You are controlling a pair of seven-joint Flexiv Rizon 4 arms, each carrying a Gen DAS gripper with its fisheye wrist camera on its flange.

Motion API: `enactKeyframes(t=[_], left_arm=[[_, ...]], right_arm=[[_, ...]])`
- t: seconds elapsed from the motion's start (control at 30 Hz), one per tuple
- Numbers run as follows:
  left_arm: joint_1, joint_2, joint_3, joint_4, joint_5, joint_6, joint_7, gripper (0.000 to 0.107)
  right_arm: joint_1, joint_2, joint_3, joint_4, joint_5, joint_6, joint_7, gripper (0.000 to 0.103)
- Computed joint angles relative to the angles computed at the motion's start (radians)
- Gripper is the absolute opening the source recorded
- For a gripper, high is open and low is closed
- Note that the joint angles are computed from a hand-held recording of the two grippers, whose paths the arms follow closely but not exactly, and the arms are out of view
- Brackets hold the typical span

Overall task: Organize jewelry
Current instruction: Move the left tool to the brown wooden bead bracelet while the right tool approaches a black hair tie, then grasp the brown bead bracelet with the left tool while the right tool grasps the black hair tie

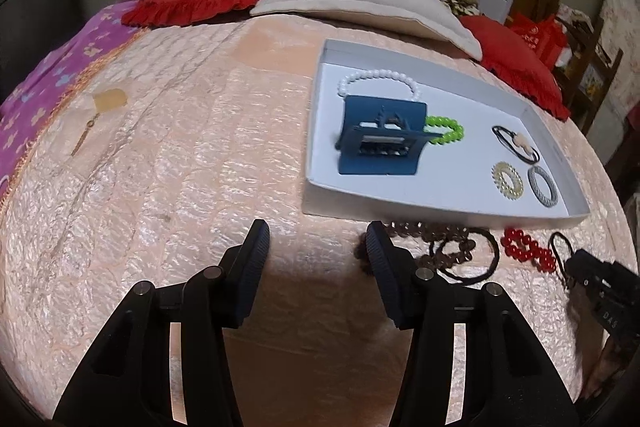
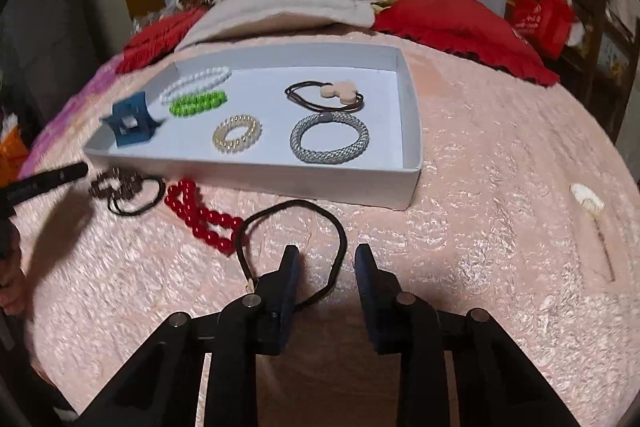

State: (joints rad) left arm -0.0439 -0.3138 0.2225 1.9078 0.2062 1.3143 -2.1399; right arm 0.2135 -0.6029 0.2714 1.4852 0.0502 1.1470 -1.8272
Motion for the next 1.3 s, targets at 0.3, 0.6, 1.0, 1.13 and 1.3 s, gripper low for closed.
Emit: enactKeyframes(t=[0.3,0.6,1.0,1.13,1.3], left_arm=[[0.022,-0.013,-0.041,0.004,-0.048,0.004,0.073,0.042],[-0.005,-0.045,-0.028,-0.031,-0.058,-0.018,0.104,0.042],[-0.044,-0.063,-0.003,-0.082,0.030,-0.070,0.081,0.057],[-0.043,-0.063,-0.004,-0.083,0.035,-0.072,0.075,0.057],[-0.047,-0.063,-0.003,-0.088,0.045,-0.081,0.062,0.057]], right_arm=[[0.015,0.005,-0.018,0.014,-0.034,0.007,0.016,0.027],[0.004,0.011,0.001,0.027,-0.036,0.015,-0.020,0.017],[0.013,0.017,-0.005,0.039,-0.028,0.040,-0.002,0.003],[0.004,0.028,0.008,0.055,-0.016,0.098,-0.009,0.003],[-0.023,0.039,0.044,0.072,0.007,0.189,-0.028,0.003]])
